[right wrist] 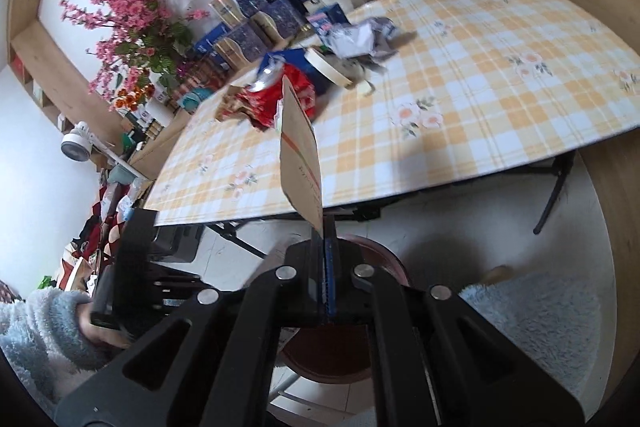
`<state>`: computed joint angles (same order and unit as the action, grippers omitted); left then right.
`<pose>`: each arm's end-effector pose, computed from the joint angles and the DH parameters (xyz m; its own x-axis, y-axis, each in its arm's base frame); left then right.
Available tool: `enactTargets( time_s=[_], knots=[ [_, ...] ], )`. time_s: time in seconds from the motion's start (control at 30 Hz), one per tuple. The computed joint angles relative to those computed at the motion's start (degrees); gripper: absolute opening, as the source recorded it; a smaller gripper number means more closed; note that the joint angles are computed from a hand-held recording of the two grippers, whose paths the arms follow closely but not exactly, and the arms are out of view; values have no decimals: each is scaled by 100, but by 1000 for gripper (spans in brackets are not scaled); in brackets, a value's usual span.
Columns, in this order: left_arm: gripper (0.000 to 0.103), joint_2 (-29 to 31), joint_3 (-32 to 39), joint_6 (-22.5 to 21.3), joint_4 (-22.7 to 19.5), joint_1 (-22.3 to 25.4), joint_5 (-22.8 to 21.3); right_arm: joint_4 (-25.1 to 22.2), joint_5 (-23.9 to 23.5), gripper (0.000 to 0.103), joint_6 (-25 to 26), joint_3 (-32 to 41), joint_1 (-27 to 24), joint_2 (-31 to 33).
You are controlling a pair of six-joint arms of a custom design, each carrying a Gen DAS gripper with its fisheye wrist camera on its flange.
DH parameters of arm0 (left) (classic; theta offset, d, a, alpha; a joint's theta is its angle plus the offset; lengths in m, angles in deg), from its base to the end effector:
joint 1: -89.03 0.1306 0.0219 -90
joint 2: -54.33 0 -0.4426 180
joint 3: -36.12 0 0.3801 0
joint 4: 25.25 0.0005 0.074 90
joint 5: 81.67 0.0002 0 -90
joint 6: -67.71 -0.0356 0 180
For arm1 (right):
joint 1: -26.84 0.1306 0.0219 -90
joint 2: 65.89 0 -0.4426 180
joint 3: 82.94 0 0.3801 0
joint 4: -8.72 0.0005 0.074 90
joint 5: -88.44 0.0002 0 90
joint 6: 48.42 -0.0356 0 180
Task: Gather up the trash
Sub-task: 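Carry receipt and card to the brown bin and open both grippers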
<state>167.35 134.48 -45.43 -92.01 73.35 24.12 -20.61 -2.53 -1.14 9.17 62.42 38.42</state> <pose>0.5544 -0.1662 0.3347 -0.7579 0.6055 -0.2429 0.6492 0.7368 -0.1888 0.4755 0.3403 0.4063 -0.7978 0.2633 -0.5424 -0.0692 0.8537 0.5161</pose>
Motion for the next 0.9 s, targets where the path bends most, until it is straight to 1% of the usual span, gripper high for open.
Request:
enactTargets(
  time_s=[0.03,0.13,0.2,0.27,0.3,0.33,0.37,0.4,0.43,0.47,0.5,0.53,0.57,0.63,0.67,0.7,0.77,0.83,0.9],
  knots=[
    [7,135,59,16,-87,-43,-105,-22,-28,5,-32,-27,-18,13],
    [7,368,84,29,-88,-149,-354,19,-171,5,-189,-145,-72,23],
    [7,533,128,24,-36,-224,-607,-6,-231,5,-205,-187,-99,21],
    [9,627,90,106,133,-280,-807,-90,-241,5,-172,-210,-125,24],
    [13,659,83,190,201,-296,-814,-100,-256,5,-190,-225,-139,26],
    [34,686,83,267,250,-292,-767,-83,-288,5,-233,-256,-154,19],
    [49,709,70,386,344,-251,-638,-23,-337,5,-309,-306,-170,6],
    [69,691,46,512,431,-221,-539,63,-401,5,-410,-367,-186,-10],
    [71,642,-7,637,552,-174,-390,131,-466,5,-493,-421,-205,-22],
    [71,621,-10,745,594,-173,-285,159,-497,5,-537,-442,-210,-21],
    [74,580,-8,881,617,-129,-143,165,-520,5,-569,-447,-205,-14],
    [78,520,-8,1012,657,-106,-65,153,-556,5,-577,-437,-190,3],
    [79,387,-52,1144,768,-60,-26,131,-582,5,-569,-417,-177,18],
    [85,182,-87,1284,913,9,36,55,-637,5,-532,-349,-142,72],
    [87,65,-115,1322,1014,65,105,-13,-696,5,-506,-283,-115,124],
    [90,-141,-191,1392,1230,161,159,-80,-734,5,-476,-222,-89,168],
    [92,-418,-320,1507,1505,291,173,-235,-795,5,-379,-106,-38,253],
    [94,-700,-462,1687,1854,486,177,-473,-877,5,-250,81,18,392],
    [95,-897,-575,1845,2141,666,67,-768,-977,5,-38,313,69,560]
  ],
)
